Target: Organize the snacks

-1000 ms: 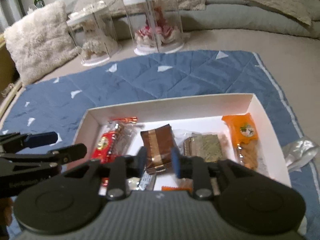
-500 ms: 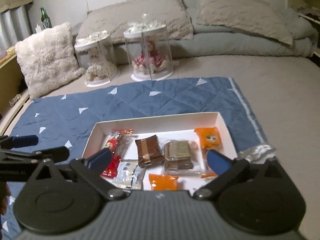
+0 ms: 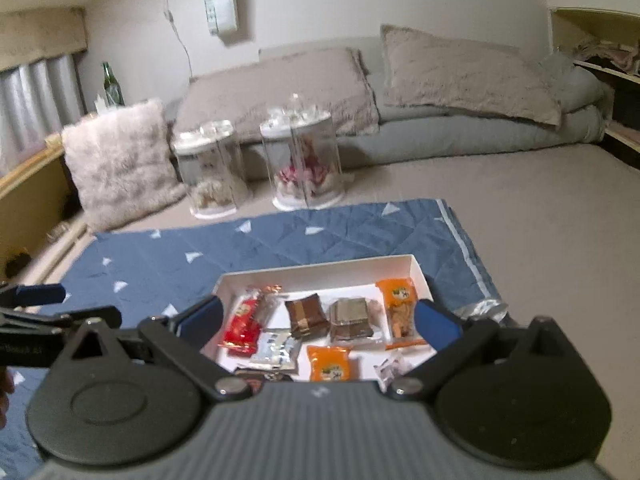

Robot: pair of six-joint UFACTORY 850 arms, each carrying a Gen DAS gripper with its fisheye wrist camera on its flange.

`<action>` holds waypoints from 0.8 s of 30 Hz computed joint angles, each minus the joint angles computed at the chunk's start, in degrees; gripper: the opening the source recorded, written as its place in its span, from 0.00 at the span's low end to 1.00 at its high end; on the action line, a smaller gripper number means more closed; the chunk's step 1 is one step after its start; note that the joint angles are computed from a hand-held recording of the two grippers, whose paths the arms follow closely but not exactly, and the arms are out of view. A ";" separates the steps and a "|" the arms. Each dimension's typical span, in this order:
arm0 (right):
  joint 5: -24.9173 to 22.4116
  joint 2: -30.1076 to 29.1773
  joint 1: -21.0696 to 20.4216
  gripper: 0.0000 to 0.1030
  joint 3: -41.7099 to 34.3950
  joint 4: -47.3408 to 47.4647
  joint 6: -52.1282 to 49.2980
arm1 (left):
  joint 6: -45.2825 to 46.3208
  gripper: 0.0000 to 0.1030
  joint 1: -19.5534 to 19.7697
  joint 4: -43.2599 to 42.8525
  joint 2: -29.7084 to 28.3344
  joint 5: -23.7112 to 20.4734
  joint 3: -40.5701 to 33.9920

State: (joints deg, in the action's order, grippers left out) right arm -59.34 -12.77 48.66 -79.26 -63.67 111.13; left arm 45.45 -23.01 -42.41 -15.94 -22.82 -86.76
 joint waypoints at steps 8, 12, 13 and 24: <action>-7.04 0.88 6.28 0.99 0.69 -0.17 1.16 | 2.93 1.00 -0.08 -1.23 8.88 6.84 10.69; -9.31 1.17 8.79 0.99 1.34 -0.62 1.66 | 13.04 1.00 0.59 -11.42 12.44 7.69 15.40; -9.74 1.15 9.41 0.99 1.47 -0.47 1.82 | 14.79 1.00 0.72 -13.23 13.31 7.93 16.51; -15.17 -0.20 14.60 0.99 2.07 0.12 3.00 | 9.20 1.00 1.29 -6.45 17.88 10.14 23.42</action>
State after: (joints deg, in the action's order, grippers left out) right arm -74.51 -12.97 63.26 -77.19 -63.55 114.14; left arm 54.65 -21.72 -48.87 1.94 -12.68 -63.35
